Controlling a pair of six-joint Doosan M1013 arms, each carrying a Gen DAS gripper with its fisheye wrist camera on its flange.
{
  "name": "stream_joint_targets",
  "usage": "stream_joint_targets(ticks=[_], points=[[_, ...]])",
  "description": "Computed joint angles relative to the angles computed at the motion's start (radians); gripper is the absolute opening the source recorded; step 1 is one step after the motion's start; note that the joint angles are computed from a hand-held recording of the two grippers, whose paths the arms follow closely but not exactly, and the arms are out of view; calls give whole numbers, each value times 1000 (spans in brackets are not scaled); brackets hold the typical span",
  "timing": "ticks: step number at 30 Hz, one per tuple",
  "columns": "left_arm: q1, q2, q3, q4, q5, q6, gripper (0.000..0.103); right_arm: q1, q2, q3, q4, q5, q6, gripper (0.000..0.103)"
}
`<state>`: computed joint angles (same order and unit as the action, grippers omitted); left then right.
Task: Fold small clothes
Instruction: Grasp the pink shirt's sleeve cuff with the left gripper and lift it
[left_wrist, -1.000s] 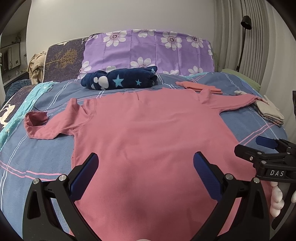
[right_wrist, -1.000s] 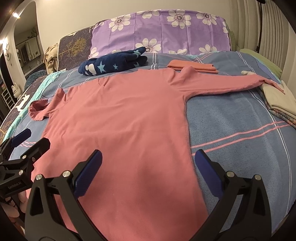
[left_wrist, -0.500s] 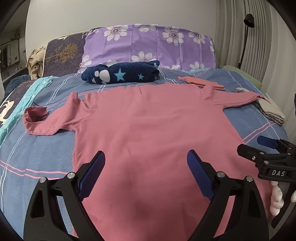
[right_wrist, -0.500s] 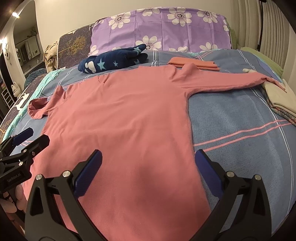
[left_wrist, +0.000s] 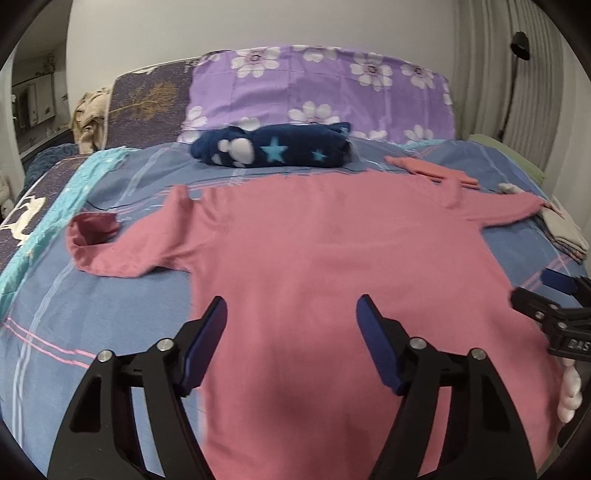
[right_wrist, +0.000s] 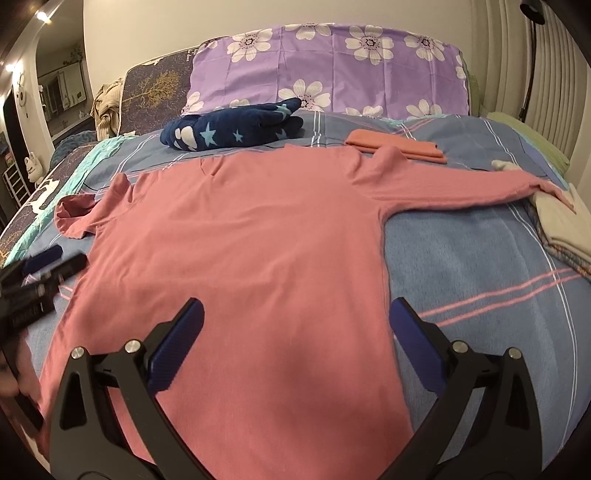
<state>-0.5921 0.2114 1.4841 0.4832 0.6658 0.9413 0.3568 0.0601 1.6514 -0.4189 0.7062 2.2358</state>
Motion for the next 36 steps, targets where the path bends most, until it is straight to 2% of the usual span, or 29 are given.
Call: stream_joint_targets(ticks=[2, 5, 8, 10, 12, 16, 18, 19, 21, 23, 26, 28, 33, 34, 36], points=[[23, 14, -24, 58, 41, -41, 67, 0, 6, -7, -6, 5, -1, 101], [79, 59, -95, 140, 153, -105, 65, -6, 15, -13, -5, 19, -2, 101], [142, 135, -211, 209, 322, -138, 65, -12, 25, -18, -1, 39, 2, 101], [194, 197, -311, 184, 411, -106, 65, -18, 33, -22, 2, 53, 8, 101], [230, 239, -378, 141, 457, -70, 65, -22, 41, -27, 3, 63, 14, 101], [279, 334, -506, 95, 577, -15, 64, -30, 58, -42, 6, 82, 24, 101], [301, 359, -538, 34, 604, 1, 28, -35, 66, -50, 12, 86, 20, 101], [316, 365, -546, -29, 602, 3, 4, -36, 69, -54, 14, 87, 17, 101], [325, 357, -532, -62, 570, -13, 3, -38, 74, -59, 18, 86, 8, 101], [314, 346, -527, -55, 531, 1, 3, -40, 79, -65, 21, 85, -4, 101], [291, 305, -501, -95, 398, 44, 3, -43, 87, -72, 31, 83, -18, 101], [257, 271, -485, -114, 307, 90, 3, -45, 91, -77, 39, 79, -21, 101], [156, 173, -393, -237, -8, 288, 4, -47, 87, -73, 65, 51, -34, 101], [137, 164, -378, -280, -45, 341, 5, -46, 85, -71, 67, 49, -37, 101], [111, 164, -364, -347, -59, 427, 9, -48, 80, -65, 67, 49, -41, 101]])
